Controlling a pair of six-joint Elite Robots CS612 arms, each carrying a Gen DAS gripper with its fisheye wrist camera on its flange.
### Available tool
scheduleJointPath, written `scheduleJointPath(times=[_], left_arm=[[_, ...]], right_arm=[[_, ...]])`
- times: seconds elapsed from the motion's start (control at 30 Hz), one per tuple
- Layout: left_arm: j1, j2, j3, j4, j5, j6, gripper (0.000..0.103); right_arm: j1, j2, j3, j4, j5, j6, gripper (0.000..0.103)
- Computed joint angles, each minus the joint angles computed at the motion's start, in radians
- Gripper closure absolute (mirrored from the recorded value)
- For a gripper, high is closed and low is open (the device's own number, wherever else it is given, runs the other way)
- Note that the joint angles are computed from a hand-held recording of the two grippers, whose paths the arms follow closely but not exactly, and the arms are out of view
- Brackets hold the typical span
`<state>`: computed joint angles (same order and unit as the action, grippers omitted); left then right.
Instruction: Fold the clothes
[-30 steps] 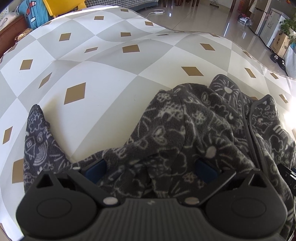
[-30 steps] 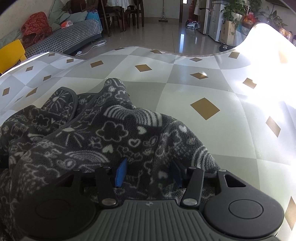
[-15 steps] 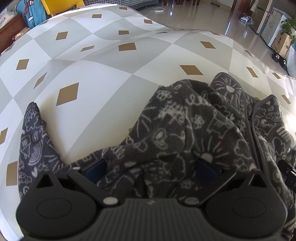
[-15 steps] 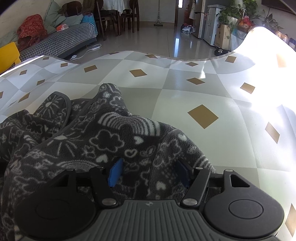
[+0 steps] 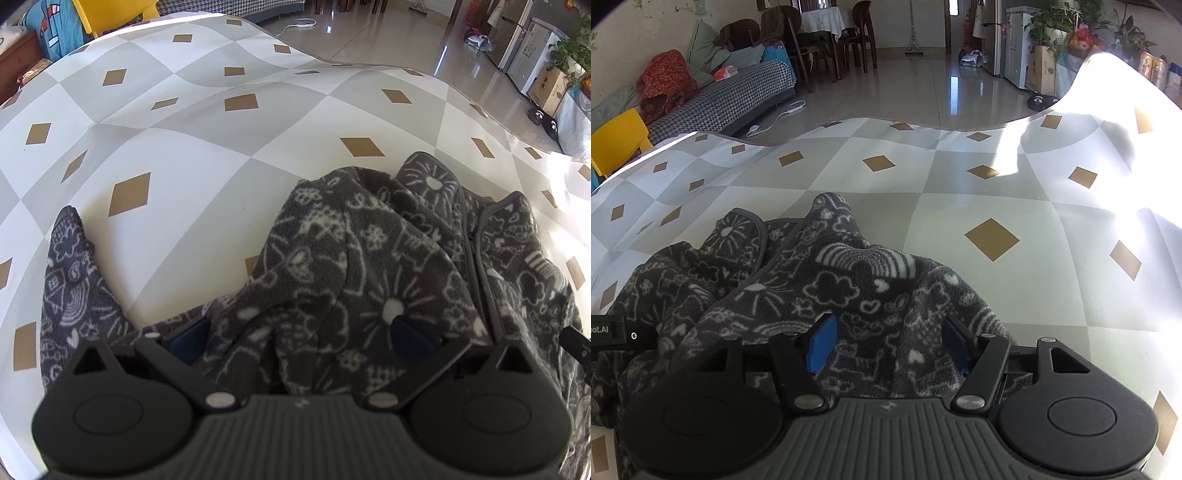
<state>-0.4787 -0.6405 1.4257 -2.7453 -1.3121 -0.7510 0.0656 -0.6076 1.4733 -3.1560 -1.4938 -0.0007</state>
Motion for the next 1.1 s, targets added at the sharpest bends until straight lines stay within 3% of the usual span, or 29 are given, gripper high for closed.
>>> scheduleJointPath(times=[0.3,0.53,1.03,1.1], left_arm=[[-0.015,-0.037,0.074,-0.085,-0.006,0.093,0.0],[-0.031,-0.064,0.134,-0.149,-0.004,0.134,0.0],[-0.08,-0.093,0.247,-0.197,0.044,0.109,0.001],[-0.089,-0.092,0.252,-0.188,0.064,0.115,0.006]], right_arm=[[-0.005,-0.073,0.09,0.061,0.056,-0.02,0.041],[0.001,-0.108,0.145,0.053,0.054,-0.018,0.041],[0.005,-0.16,0.243,0.048,0.06,0.057,0.041],[0.008,-0.161,0.256,0.022,0.049,0.058,0.041]])
